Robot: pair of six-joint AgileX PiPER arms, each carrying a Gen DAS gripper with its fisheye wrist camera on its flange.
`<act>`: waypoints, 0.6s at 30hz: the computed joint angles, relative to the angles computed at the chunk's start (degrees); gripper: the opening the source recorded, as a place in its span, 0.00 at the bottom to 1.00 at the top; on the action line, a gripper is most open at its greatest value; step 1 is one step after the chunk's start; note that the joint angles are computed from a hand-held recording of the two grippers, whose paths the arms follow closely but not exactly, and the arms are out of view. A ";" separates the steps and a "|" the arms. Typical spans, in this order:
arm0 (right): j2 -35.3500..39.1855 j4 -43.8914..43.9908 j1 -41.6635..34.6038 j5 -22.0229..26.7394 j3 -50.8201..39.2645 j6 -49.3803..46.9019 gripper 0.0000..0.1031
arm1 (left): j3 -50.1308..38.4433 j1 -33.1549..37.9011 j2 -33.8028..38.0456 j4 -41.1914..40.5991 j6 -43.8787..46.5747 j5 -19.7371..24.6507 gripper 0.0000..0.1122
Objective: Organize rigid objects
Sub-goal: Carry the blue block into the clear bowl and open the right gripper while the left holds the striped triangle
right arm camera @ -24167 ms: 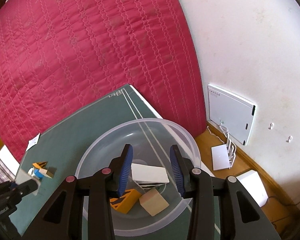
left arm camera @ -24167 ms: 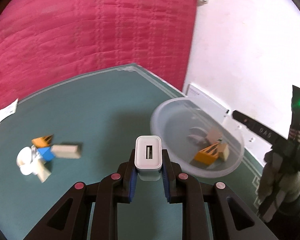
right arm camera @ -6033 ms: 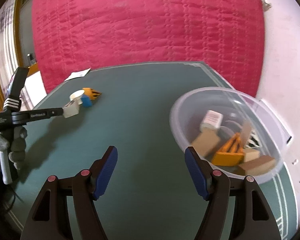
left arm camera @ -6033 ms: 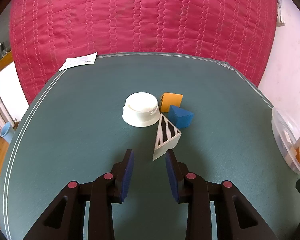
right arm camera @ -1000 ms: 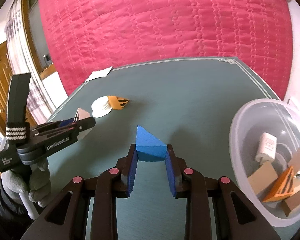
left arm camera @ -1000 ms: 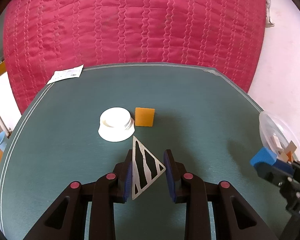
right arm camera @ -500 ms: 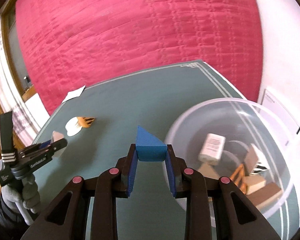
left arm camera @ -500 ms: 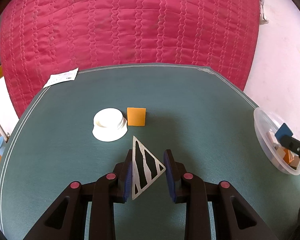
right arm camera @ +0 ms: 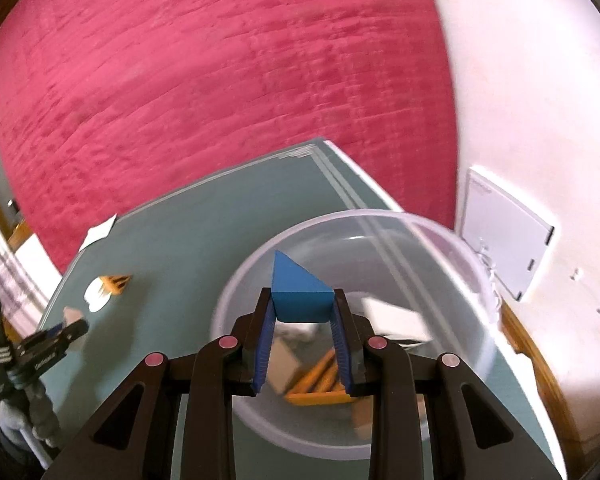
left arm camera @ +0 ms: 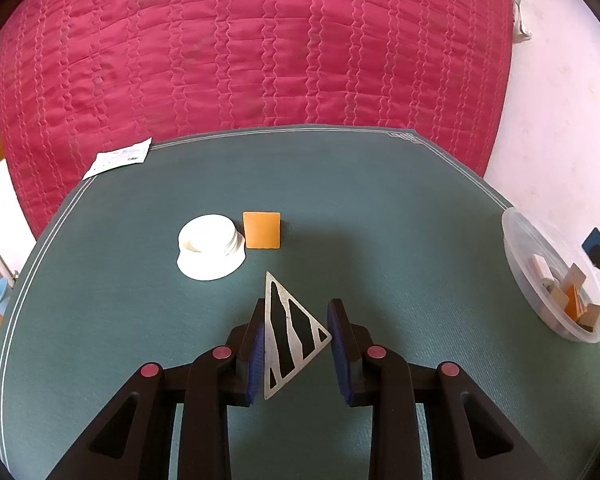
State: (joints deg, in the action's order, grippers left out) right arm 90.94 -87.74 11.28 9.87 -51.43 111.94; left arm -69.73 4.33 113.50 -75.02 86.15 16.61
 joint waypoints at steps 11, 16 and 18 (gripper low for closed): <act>-0.62 -1.49 -3.77 -0.06 1.81 2.35 0.27 | 1.43 -1.03 -0.65 -3.21 3.76 -0.76 0.27; -1.00 0.54 -6.35 -1.33 2.75 2.68 0.35 | 1.84 -1.51 -0.74 -4.03 4.72 -1.26 0.27; -1.27 -0.43 -7.37 -2.07 3.30 4.16 0.39 | 1.98 -1.75 -0.80 -4.28 4.91 -1.51 0.27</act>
